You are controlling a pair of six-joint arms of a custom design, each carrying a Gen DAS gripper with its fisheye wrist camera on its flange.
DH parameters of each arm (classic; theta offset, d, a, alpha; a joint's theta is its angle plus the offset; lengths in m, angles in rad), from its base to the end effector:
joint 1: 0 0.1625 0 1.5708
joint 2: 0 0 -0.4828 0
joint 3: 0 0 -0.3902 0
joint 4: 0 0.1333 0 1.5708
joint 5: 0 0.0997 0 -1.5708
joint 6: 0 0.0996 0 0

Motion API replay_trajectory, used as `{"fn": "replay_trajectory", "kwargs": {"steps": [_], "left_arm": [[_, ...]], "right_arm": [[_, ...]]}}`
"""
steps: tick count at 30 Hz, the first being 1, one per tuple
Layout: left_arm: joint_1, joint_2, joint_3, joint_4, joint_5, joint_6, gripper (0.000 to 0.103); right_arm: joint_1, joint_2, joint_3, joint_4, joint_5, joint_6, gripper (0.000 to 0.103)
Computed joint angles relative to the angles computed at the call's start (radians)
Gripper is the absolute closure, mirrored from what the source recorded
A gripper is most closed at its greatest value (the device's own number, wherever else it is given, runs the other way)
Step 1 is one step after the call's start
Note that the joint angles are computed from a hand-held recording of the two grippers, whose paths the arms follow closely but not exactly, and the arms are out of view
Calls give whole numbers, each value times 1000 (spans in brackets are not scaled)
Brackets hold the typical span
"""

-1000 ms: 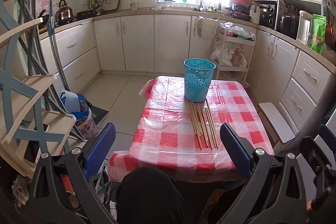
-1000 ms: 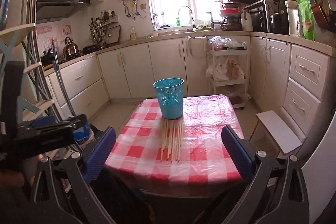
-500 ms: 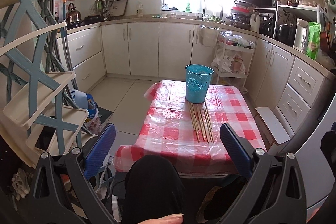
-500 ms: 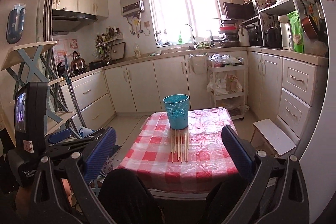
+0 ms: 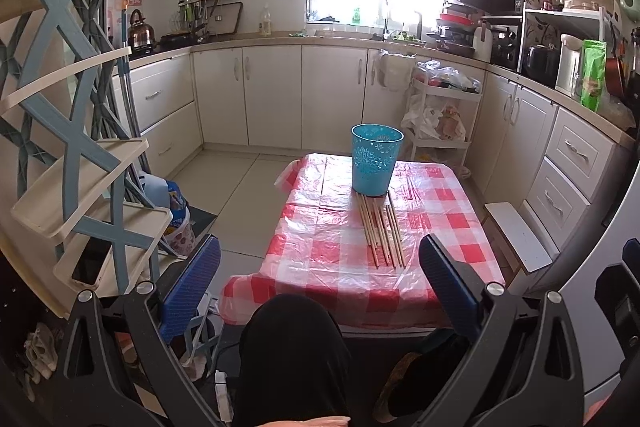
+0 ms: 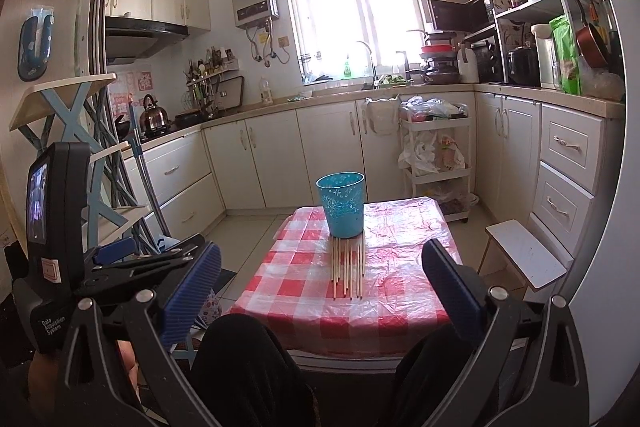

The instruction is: Organize utensils

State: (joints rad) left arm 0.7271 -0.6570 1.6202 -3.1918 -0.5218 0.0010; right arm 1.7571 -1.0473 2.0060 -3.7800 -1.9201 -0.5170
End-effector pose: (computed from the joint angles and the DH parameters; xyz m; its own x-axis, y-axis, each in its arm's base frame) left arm -0.3877 -0.6389 0.1587 -0.7267 0.0206 -0.6866 0.5919 0.5260 -0.6107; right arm 0.2060 -0.5573 0.3264 -0.8262 -0.0267 0.5628 -0.5368 0.3407 -0.7718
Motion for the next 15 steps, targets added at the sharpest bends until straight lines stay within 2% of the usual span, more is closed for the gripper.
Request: {"fn": "replay_trajectory", "kwargs": {"steps": [15], "left_arm": [[1,5,-8,13,4,-7,8]], "right_arm": [[6,5,-12,23,-9,18,7]]}}
